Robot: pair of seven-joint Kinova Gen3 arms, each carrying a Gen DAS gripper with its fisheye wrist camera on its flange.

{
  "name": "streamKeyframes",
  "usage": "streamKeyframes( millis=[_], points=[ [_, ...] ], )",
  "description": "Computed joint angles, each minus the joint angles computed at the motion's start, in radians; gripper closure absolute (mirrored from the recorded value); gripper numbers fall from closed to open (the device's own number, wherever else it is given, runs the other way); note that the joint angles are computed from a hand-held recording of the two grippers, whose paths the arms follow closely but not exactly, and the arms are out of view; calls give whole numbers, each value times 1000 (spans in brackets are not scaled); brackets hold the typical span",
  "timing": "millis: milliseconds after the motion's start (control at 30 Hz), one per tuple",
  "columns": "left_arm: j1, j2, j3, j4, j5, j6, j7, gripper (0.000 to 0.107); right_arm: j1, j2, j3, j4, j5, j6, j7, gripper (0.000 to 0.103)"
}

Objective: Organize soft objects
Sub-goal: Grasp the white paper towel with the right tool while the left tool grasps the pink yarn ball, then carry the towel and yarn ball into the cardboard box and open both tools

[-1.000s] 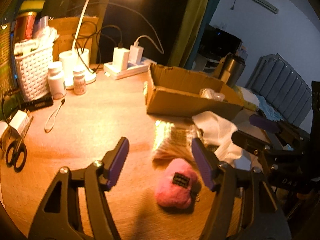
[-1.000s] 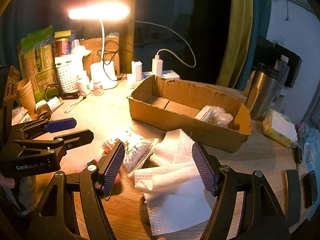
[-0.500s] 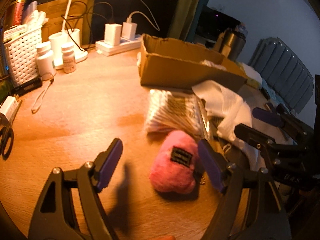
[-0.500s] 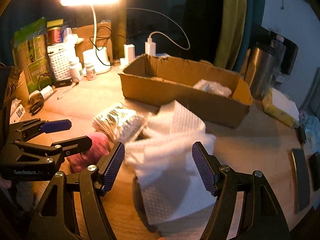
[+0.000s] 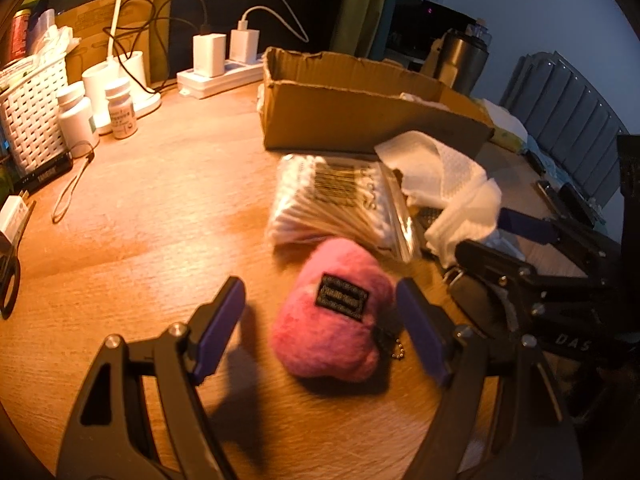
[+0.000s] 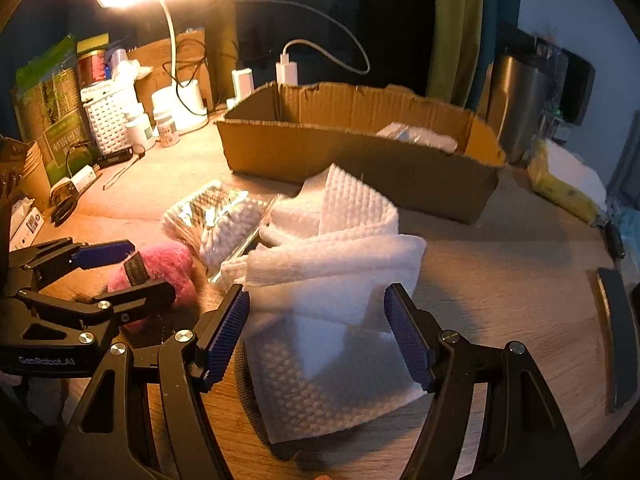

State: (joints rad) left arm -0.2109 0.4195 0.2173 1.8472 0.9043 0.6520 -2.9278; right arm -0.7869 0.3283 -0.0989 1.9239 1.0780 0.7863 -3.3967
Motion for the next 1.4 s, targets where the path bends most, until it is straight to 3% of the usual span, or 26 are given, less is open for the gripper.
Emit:
streamKeyframes(
  millis=[133, 233, 300, 433, 833, 1400],
  points=[
    [-1, -1, 4, 2, -4, 4, -18, 32, 0, -3, 3, 15, 15, -23, -26, 30],
    [5, -1, -1, 0, -12, 10, -20, 48, 3, -17, -1, 34, 42, -49, -38, 49],
    [10, 4, -5, -8, -29, 26, -5, 56, 4, -22, -7, 39, 56, -60, -35, 71],
    [-9, -1, 4, 4, -7, 38, -44, 66, -6, -35, -16, 53, 95, -48, -66, 87],
    [-37, -33, -20, 38, 93, 109, -163, 68, -33, -90, -83, 99, 218, 44, -183, 90],
    [-27, -110, -100, 53, 195, 207, -239, 68, -66, -152, -161, 102, 250, 238, -194, 92]
  ],
)
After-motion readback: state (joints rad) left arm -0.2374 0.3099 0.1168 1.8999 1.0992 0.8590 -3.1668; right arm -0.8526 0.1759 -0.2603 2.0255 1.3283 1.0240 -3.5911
